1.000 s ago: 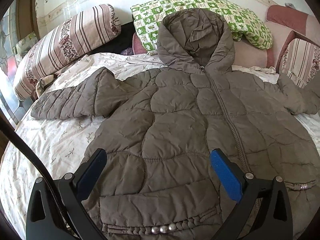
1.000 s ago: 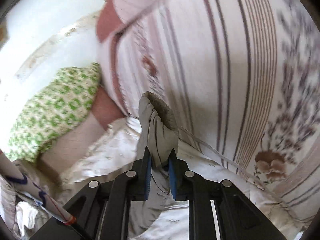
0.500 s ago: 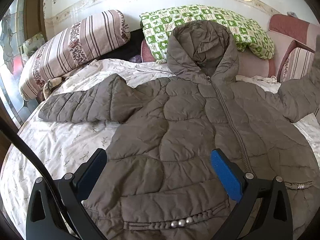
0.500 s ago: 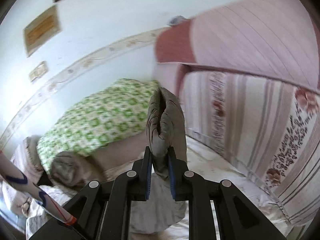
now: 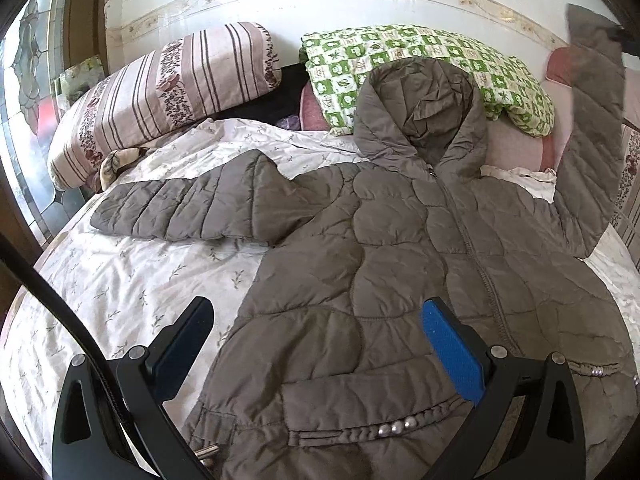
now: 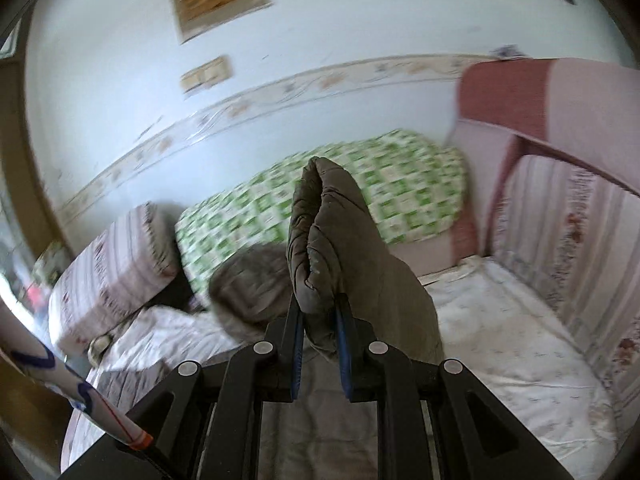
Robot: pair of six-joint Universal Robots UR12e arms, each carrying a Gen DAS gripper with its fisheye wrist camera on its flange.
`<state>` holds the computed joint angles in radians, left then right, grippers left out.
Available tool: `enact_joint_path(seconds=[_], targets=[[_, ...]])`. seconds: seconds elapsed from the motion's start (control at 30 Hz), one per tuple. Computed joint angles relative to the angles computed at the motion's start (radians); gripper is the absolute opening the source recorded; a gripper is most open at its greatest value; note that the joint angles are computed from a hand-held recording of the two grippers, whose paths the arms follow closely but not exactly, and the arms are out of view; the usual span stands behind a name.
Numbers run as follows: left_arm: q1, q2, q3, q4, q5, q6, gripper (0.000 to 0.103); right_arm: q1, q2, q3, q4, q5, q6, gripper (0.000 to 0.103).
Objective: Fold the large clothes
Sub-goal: 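Lift the sleeve with the right tool and fold it across the jacket body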
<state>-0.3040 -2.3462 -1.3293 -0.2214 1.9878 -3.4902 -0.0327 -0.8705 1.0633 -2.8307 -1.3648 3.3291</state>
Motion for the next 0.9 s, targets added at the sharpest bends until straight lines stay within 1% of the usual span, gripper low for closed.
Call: enact_joint_path(seconds=[0.07,0.27,0.53,0.73,0.87,0.9], targets=[[0.002,0.005,-0.010,0.006,0.005,-0.007,0.103,0.017,0.013,-0.013,0.019,0.009,-0.015,0.016],[0.007,0.016,-0.027,0.008,0.007,-0.023,0.103,0.052,0.052,-0.047,0.101,0.067,-0.036,0.016],[0.009,0.016,-0.028,-0.001,0.006,-0.030,0.103,0.103,0.123,-0.104,0.245,0.104,-0.098,0.016],[0.011,0.011,-0.019,-0.014,-0.003,-0.032,0.103,0.133,0.181,-0.151,0.350,0.098,-0.155,0.016],[0.010,0.005,-0.010,-0.026,-0.009,-0.028,0.103,0.139,0.206,-0.162,0.387,0.129,-0.178,0.016],[0.010,0.003,-0.007,-0.030,-0.009,-0.028,0.103,0.142,0.211,-0.166,0.398,0.135,-0.186,0.019]])
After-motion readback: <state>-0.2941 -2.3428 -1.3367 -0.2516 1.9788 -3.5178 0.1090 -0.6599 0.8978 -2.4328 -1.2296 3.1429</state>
